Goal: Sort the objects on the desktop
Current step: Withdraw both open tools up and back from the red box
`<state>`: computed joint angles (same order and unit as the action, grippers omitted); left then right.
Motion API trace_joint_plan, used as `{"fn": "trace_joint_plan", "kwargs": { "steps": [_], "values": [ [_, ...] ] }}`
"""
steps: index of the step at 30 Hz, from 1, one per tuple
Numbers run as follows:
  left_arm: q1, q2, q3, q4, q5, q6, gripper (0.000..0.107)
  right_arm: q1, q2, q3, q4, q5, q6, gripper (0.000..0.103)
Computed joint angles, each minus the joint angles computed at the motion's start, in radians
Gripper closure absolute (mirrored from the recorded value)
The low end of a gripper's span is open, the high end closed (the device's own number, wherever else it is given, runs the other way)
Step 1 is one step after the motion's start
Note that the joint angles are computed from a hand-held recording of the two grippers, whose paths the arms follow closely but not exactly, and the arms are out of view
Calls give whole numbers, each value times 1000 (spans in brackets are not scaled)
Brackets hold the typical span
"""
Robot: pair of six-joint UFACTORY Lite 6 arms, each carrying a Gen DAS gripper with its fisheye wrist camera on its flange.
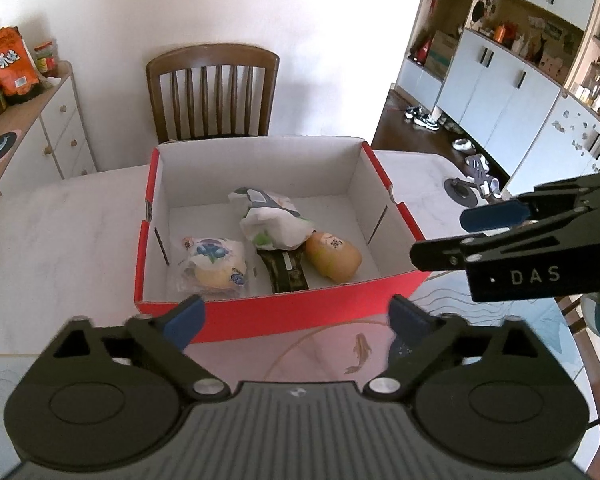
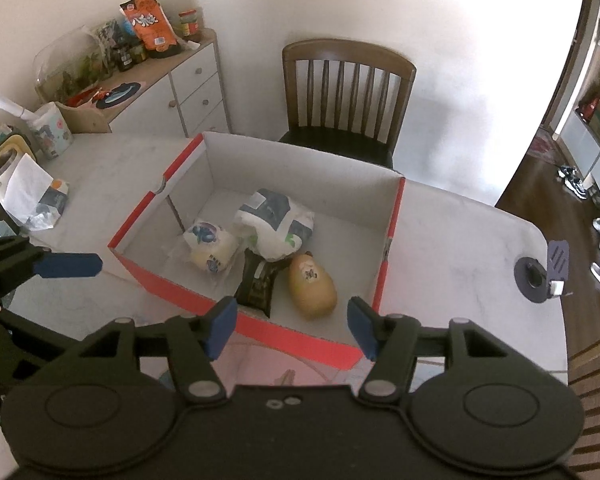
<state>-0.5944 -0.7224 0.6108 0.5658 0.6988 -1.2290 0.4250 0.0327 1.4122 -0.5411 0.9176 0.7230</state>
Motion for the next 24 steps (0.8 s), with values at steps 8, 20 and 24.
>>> {"fn": "trace_joint_plan", "kwargs": {
  "steps": [8, 20, 24],
  "values": [
    [-94, -79, -41, 35, 66, -75, 4, 67, -53, -56, -39, 40, 100, 41],
    [-269, -217, -94, 66, 201, -170, 4, 197, -86, -103, -89, 119, 271, 41],
    [-373, -261, -109, 115, 293, -252, 4, 245, -92, -110, -102, 144, 326, 41]
  ]
}}
